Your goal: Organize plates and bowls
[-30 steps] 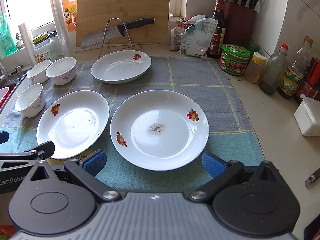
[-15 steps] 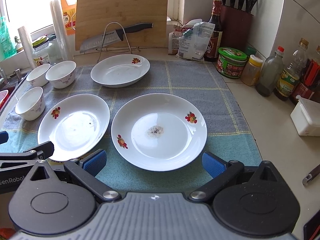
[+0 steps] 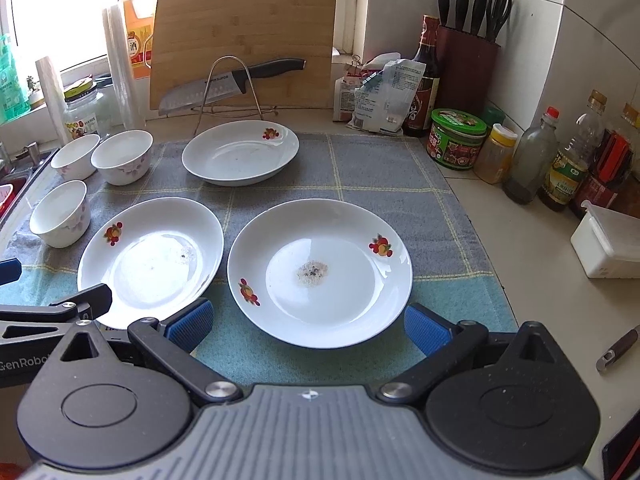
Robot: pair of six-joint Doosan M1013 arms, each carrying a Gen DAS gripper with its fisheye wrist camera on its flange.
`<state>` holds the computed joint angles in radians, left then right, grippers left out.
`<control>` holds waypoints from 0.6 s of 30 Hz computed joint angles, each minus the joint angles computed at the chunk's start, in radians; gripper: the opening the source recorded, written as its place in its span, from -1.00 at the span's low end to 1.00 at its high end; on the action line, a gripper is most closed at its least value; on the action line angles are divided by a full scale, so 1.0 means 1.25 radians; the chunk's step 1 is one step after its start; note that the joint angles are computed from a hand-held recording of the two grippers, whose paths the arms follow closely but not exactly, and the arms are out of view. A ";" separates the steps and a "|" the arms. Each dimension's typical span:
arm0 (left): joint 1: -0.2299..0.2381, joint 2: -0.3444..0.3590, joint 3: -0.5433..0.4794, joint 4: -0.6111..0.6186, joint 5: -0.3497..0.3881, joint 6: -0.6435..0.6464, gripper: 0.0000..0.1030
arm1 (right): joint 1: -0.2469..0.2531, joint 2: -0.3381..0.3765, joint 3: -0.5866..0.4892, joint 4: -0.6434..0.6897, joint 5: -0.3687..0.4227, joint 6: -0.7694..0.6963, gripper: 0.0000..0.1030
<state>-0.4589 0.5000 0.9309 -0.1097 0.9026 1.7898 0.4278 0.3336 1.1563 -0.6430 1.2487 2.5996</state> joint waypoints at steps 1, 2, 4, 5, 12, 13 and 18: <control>0.002 0.000 0.001 -0.009 -0.002 0.010 0.99 | 0.002 0.000 -0.001 -0.005 0.001 0.003 1.00; 0.003 0.000 0.003 -0.017 -0.005 0.021 0.99 | 0.003 0.000 0.000 -0.008 0.000 0.004 1.00; 0.006 -0.001 0.007 -0.032 -0.011 0.042 0.99 | 0.007 0.002 -0.002 -0.016 0.004 0.006 1.00; 0.007 -0.002 0.010 -0.040 -0.015 0.054 0.99 | 0.008 0.001 -0.001 -0.020 0.004 0.009 1.00; 0.012 -0.002 0.014 -0.084 -0.018 0.114 0.99 | 0.013 0.001 -0.002 -0.033 0.012 0.020 1.00; 0.011 0.000 0.012 -0.085 -0.016 0.119 0.99 | 0.012 0.001 -0.002 -0.033 0.013 0.017 1.00; 0.007 0.000 0.013 -0.095 -0.019 0.133 0.99 | 0.002 -0.007 0.010 -0.029 -0.002 0.007 1.00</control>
<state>-0.4503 0.5004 0.9475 -0.2284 0.8784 1.9564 0.4305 0.3250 1.1693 -0.6791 1.2463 2.6087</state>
